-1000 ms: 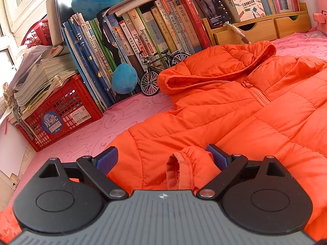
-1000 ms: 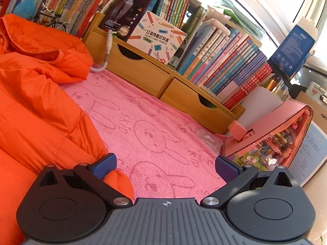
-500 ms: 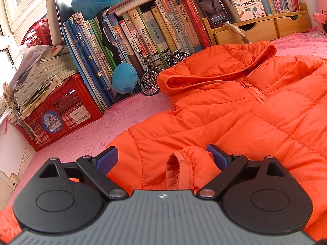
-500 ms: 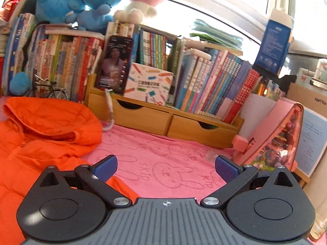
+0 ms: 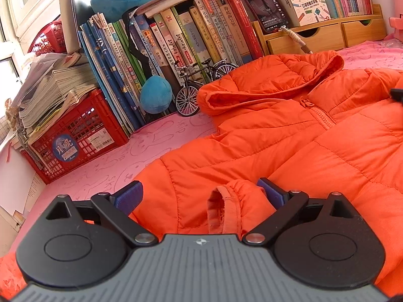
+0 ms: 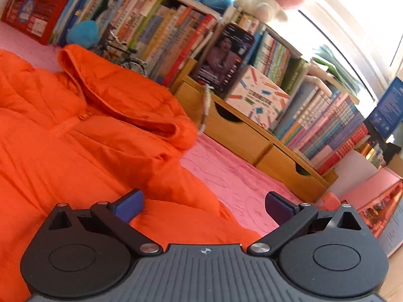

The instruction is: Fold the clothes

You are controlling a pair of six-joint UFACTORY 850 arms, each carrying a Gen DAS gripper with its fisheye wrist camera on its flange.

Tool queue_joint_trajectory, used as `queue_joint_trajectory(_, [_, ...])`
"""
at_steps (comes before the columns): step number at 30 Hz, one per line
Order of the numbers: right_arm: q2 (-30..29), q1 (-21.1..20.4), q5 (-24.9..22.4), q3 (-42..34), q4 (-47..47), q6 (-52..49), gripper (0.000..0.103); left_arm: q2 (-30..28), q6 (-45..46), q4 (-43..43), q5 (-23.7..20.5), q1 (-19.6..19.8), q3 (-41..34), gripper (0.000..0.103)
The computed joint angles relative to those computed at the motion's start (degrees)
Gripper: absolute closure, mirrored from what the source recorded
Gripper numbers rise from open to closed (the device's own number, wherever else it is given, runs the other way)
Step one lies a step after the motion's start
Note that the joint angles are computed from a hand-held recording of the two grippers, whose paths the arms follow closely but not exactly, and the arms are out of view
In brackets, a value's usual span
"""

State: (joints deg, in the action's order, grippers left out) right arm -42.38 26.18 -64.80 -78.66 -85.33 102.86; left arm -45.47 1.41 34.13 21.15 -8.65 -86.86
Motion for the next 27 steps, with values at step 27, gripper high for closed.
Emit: queue_joint_trajectory(27, [-0.7, 0.7, 5.3, -2.8, 0.8, 1.0, 0.0, -0.1, 0.0, 0.1, 0.2, 0.0, 0.1, 0.004])
